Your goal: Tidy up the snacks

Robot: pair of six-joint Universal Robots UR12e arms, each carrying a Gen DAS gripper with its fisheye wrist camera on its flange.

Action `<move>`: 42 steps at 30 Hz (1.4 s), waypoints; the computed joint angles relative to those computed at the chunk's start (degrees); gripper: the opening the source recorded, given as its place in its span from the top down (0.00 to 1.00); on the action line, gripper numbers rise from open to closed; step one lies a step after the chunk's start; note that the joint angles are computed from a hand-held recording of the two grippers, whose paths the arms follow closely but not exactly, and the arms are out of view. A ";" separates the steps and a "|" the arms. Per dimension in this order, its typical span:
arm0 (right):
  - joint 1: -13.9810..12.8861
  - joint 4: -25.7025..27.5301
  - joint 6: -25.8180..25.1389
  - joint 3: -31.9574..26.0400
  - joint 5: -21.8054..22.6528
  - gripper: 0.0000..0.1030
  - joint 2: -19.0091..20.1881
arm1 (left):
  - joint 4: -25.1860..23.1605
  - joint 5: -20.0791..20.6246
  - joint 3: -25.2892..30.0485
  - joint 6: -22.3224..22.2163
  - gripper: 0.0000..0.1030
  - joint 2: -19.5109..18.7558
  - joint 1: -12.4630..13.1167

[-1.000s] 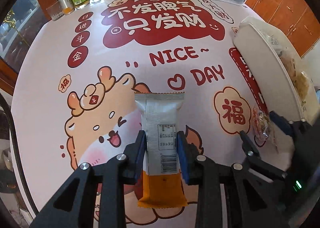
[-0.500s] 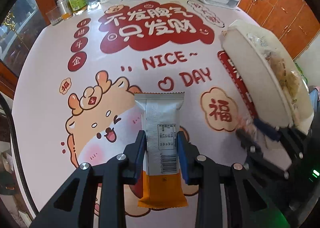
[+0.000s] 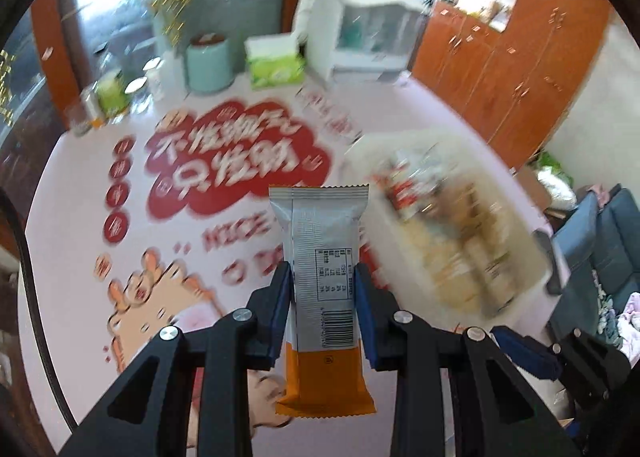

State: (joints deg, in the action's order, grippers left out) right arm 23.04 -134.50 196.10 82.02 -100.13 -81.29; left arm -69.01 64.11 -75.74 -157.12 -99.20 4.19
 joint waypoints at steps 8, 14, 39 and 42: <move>-2.71 -2.46 0.81 3.26 -3.89 0.69 -4.46 | 1.55 -4.38 3.55 -3.40 0.71 -0.72 -4.30; -5.44 -1.00 0.14 3.63 -5.35 0.69 -5.94 | 4.78 -3.47 7.21 -7.64 0.71 -2.76 -7.87; -12.40 7.19 -3.45 3.76 0.91 0.45 -6.17 | 3.84 11.52 8.19 -12.70 0.17 -5.92 -12.61; -12.40 7.82 -3.33 4.25 1.88 0.45 -6.45 | 3.11 10.60 6.85 -13.52 0.17 -5.07 -11.74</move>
State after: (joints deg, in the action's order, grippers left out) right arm 10.64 -126.68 192.77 86.27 -98.25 -87.75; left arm -65.90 74.71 -68.89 -170.63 -104.27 -7.55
